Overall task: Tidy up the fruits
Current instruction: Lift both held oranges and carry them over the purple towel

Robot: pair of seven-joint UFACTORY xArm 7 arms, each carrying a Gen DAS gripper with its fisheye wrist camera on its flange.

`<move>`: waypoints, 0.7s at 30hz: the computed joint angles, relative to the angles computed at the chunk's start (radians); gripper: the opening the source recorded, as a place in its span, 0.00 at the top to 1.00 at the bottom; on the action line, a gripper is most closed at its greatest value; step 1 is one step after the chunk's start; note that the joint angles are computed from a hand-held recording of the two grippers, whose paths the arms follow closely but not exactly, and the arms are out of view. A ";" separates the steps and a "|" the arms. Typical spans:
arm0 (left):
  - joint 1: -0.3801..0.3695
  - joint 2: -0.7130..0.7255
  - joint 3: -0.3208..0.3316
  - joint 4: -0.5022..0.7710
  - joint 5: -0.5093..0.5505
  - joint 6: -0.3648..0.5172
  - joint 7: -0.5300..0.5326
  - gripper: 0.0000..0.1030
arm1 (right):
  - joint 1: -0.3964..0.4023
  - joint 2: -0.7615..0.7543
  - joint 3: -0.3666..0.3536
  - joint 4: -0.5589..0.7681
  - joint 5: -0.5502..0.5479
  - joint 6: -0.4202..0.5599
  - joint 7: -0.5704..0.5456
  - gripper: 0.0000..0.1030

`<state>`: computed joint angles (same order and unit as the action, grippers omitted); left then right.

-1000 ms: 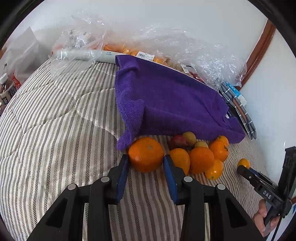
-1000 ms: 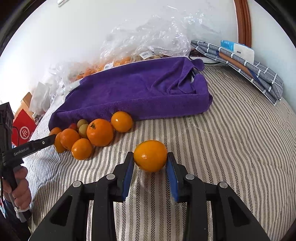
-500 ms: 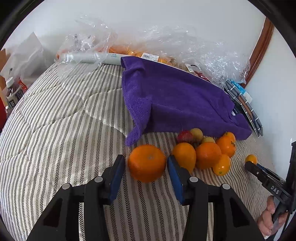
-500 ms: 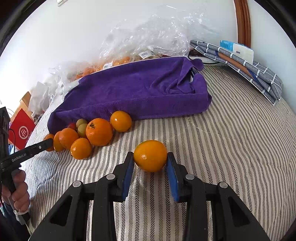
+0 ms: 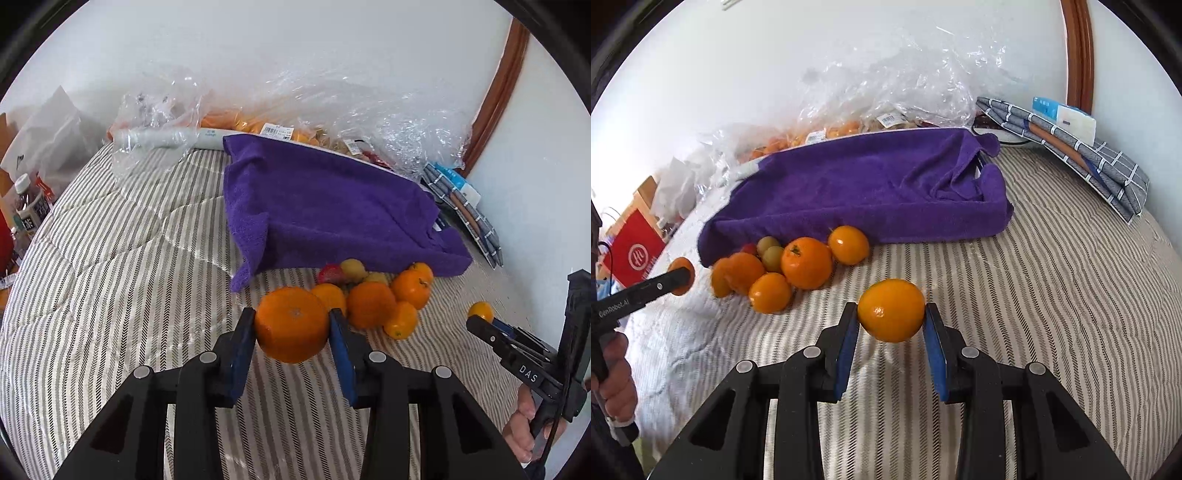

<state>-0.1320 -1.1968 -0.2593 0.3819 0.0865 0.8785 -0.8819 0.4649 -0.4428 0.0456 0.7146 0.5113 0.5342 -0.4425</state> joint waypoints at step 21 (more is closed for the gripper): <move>0.033 0.099 -0.040 0.258 0.021 0.080 -0.009 0.64 | -0.050 -0.113 -0.003 0.155 -0.106 0.131 0.116 0.66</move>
